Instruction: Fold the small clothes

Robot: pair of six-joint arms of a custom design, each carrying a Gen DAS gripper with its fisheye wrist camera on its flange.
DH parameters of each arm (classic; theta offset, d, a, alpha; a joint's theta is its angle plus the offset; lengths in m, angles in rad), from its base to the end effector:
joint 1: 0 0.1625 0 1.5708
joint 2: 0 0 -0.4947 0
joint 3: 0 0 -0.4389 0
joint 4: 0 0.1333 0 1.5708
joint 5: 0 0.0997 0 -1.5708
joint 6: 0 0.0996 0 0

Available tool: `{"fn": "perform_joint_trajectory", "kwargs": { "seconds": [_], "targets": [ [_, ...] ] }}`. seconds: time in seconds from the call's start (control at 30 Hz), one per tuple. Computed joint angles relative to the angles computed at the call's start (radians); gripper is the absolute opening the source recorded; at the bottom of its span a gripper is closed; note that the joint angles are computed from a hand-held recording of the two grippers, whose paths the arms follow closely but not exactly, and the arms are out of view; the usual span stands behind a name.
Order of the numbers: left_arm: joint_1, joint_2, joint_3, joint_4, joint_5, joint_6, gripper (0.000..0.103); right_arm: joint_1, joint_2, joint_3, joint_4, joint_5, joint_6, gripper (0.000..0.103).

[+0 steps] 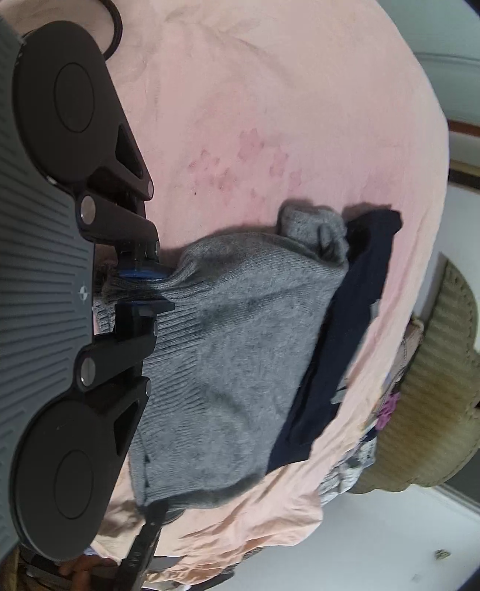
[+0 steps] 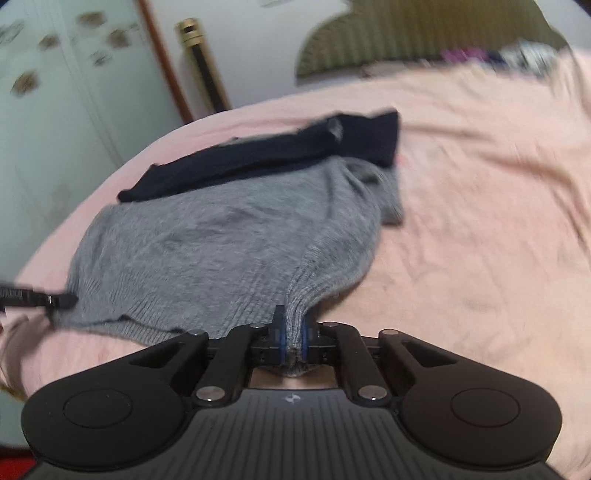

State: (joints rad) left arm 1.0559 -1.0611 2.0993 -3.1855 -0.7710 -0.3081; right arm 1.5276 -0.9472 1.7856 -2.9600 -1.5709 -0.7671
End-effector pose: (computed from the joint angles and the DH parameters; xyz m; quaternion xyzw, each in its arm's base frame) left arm -0.1102 -0.6105 0.2124 -0.0189 0.8898 -0.3893 0.2374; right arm 0.1021 -0.7245 0.2050 0.3407 -0.9000 0.2499 0.1072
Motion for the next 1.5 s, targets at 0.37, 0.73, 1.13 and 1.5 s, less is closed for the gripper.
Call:
{"fn": "perform_joint_trajectory", "kwargs": {
  "seconds": [0.37, 0.73, 1.13, 1.5],
  "targets": [
    [-0.149, -0.096, 0.096, -0.261, 0.065, 0.185, 0.01, -0.016, -0.143, 0.013, 0.124, 0.303, -0.026, 0.007],
    [-0.212, -0.169, 0.17, -0.338, 0.021, 0.214, 0.009, -0.06, -0.24, 0.015, 0.346, 0.509, -0.043, 0.007],
    [-0.101, -0.081, -0.001, -0.336, 0.012, 0.215, 0.0, -0.038, -0.099, -0.124, 0.254, 0.512, 0.195, 0.007],
    [-0.016, -0.182, 0.058, 0.043, -0.194, -0.168, 0.086, -0.043, -0.099, -0.106, 0.254, 0.455, 0.207, 0.007]
  ]
}}
